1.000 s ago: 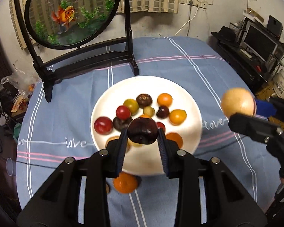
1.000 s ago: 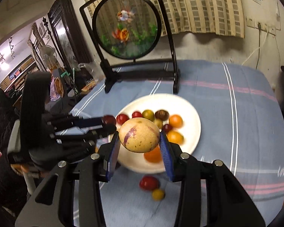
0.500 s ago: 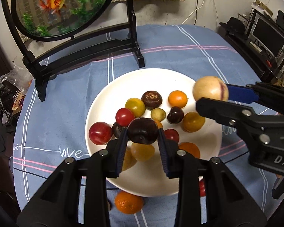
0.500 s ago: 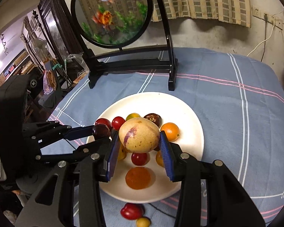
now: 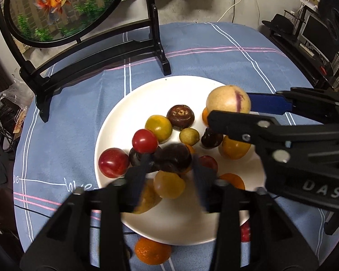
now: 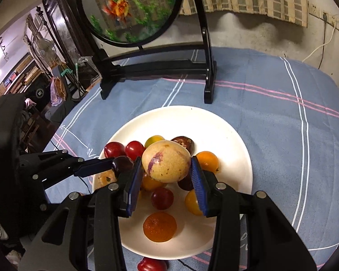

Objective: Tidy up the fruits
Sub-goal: 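Carry both fruits over the plate and open both tools to release them, then withdraw both tools from the plate toward the fruits on the cloth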

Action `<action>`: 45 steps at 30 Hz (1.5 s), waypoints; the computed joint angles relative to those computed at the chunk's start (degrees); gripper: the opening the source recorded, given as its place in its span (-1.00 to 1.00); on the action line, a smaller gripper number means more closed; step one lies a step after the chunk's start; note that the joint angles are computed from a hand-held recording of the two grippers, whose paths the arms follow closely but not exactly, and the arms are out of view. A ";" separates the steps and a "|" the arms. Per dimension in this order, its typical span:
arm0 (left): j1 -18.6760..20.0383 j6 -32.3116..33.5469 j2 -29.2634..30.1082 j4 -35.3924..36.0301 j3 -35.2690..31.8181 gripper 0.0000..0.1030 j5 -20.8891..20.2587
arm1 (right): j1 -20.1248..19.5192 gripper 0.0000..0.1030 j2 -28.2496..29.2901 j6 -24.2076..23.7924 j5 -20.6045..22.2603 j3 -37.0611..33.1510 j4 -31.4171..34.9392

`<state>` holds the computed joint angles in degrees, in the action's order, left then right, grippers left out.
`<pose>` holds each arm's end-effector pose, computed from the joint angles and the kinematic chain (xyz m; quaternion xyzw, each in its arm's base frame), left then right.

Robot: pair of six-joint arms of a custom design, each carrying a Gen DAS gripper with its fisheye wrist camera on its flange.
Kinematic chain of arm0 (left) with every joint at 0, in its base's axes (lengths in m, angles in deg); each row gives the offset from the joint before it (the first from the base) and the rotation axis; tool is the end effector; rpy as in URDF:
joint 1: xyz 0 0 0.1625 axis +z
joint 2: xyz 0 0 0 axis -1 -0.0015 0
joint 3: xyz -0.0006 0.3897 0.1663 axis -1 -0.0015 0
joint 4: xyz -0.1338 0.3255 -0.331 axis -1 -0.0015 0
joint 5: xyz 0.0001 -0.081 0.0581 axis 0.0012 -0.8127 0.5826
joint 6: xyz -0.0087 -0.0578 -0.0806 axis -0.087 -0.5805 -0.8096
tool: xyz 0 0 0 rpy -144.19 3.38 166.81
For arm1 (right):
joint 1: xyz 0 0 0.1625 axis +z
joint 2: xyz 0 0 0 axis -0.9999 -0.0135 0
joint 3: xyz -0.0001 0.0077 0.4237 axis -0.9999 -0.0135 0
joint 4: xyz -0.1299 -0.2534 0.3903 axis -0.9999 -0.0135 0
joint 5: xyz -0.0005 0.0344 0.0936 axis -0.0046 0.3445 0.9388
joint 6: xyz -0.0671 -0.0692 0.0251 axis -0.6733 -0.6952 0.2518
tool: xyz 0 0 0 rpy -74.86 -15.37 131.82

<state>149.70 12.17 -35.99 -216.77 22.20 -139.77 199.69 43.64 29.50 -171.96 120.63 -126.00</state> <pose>-0.2026 -0.7269 0.2292 0.4026 0.8560 -0.1376 0.2937 0.3418 -0.6983 0.1391 0.0861 -0.9173 0.3058 0.2399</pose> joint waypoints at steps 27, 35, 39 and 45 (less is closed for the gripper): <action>0.88 -2.18 -12.02 -5.07 3.45 0.30 -0.64 | 7.56 0.37 -9.34 -0.06 -8.41 11.62 -11.03; 3.84 -6.51 -18.65 3.25 10.53 0.31 0.31 | 7.45 0.36 -8.35 7.56 -11.84 20.76 -1.36; 4.65 -8.61 -20.48 6.74 12.77 0.31 -0.43 | 6.72 0.23 -4.55 6.61 -14.13 19.90 1.86; 4.56 -8.60 -21.86 8.96 15.21 0.31 -0.94 | 4.53 -0.11 -2.81 7.71 -13.26 17.78 4.36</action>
